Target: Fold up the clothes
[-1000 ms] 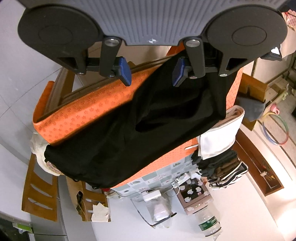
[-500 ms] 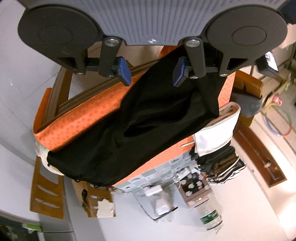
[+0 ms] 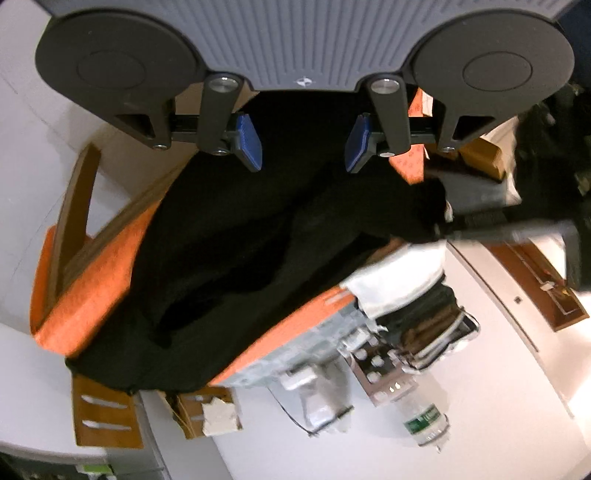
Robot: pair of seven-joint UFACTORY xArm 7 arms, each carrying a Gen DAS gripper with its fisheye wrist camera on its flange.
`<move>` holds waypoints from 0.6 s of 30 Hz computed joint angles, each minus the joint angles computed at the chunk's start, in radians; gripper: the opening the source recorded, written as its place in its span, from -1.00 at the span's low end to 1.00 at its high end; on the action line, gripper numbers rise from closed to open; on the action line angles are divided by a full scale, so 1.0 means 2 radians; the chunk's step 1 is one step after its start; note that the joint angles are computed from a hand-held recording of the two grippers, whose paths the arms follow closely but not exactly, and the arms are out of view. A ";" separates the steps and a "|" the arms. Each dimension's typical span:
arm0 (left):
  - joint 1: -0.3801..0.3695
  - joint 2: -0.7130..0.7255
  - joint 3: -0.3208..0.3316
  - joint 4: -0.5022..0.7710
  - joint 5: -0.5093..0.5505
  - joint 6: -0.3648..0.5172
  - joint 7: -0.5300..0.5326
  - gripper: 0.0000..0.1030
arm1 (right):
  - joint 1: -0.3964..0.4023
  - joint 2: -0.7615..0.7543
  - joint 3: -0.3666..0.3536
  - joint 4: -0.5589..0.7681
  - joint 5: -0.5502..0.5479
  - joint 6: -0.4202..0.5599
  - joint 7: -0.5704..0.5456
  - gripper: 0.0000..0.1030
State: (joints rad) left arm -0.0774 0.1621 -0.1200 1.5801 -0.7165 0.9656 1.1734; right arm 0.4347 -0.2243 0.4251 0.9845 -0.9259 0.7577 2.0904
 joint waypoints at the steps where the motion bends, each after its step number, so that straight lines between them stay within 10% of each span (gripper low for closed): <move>1: 0.003 0.002 0.000 0.004 -0.003 0.009 0.008 -0.88 | 0.002 0.015 0.006 0.008 0.005 0.010 0.008 0.09; 16: 0.043 0.007 0.016 0.026 -0.052 0.103 0.104 -0.88 | 0.106 0.167 -0.047 0.110 -0.014 0.072 0.036 0.09; 18: 0.055 0.014 0.019 0.037 -0.065 0.117 0.121 -0.88 | 0.121 0.194 -0.057 0.137 -0.013 0.083 0.024 -0.26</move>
